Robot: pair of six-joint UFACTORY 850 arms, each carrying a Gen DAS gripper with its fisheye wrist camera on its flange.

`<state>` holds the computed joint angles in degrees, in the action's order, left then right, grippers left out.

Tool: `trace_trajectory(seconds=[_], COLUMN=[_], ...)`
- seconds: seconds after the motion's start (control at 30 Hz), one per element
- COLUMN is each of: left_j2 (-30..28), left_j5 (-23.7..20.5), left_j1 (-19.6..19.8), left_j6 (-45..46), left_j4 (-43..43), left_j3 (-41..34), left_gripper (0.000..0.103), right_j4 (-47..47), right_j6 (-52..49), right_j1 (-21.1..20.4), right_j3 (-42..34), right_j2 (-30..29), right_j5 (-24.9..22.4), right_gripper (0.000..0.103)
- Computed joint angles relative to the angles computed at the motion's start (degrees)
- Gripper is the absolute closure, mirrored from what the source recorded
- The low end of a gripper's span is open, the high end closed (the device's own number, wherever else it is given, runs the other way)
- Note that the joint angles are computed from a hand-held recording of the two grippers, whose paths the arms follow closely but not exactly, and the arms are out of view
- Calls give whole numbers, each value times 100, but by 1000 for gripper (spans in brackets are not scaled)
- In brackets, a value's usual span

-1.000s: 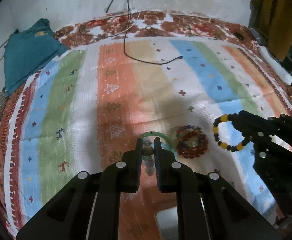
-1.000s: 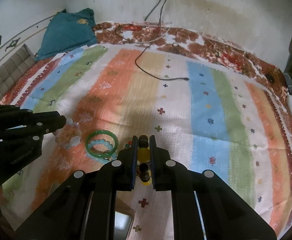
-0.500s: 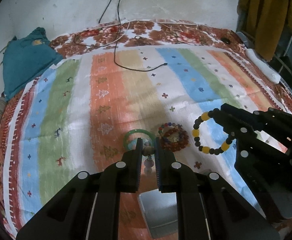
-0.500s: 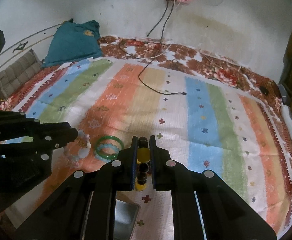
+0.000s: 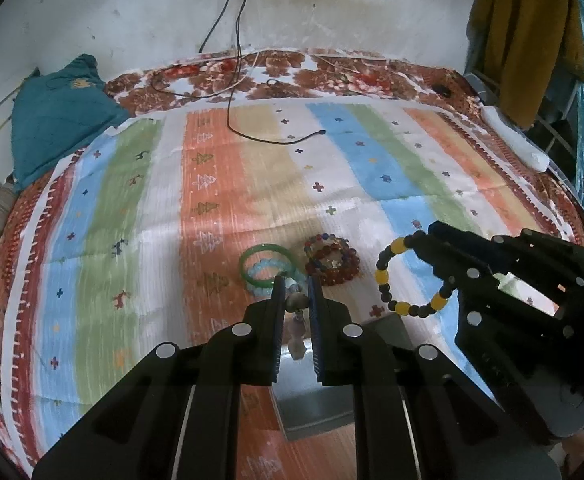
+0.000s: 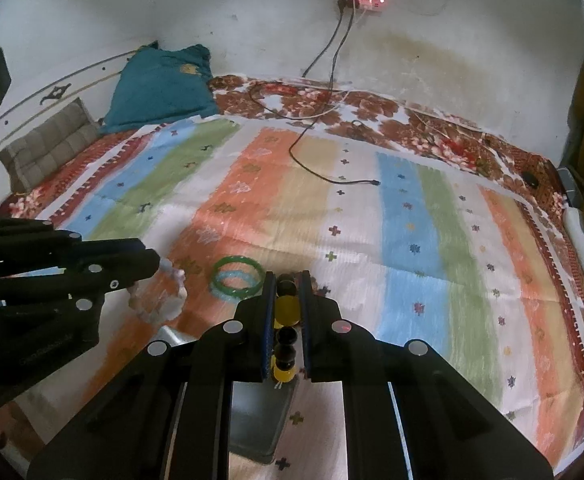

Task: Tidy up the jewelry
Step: 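Carry the bracelet with the right tool while the left tool carries the charm to the tin, then open both tools to drop the held items into the tin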

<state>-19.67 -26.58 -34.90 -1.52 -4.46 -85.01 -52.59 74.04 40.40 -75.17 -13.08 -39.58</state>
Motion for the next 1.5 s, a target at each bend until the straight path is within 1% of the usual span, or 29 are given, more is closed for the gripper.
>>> trace_trajectory(seconds=[0.1,0.4,0.63,0.9,0.97,1.03,1.1,1.17,1.2,1.23,1.3,1.43,1.5], left_j2=[131,507,657,707,687,675,674,676,674,666,653,602,577], left_j5=[79,299,402,337,244,209,202,207,201,189,167,134,119], left_j1=[-15,-91,-124,-185,-204,-214,-202,-193,-194,-181,-162,-116,-78], left_j6=[13,-84,-31,-177,-286,-583,-805,-1048,-1167,-1196,-1187,-1246,-1217], left_j4=[-6,45,-29,107,205,476,660,872,991,1006,970,982,913], left_j3=[163,637,806,887,871,870,863,861,858,849,836,780,757], left_gripper=[92,92,92,92,91,90,88,84,81,80,74,71,66], right_j4=[-154,-219,-139,-8,2,136,139,166,196,239,307,400,443], right_j6=[208,412,413,345,433,351,384,397,397,366,322,263,220], right_j1=[99,297,400,435,419,374,353,329,305,291,257,180,132], right_j3=[99,352,487,541,555,533,529,532,543,541,523,524,501], right_j2=[82,299,401,421,419,395,391,388,390,386,370,362,338], right_j5=[-30,33,87,103,75,65,-27,-76,-82,-96,-146,-188,-200], right_gripper=[91,91,91,91,91,90,88,73,72,72,72,71,69])
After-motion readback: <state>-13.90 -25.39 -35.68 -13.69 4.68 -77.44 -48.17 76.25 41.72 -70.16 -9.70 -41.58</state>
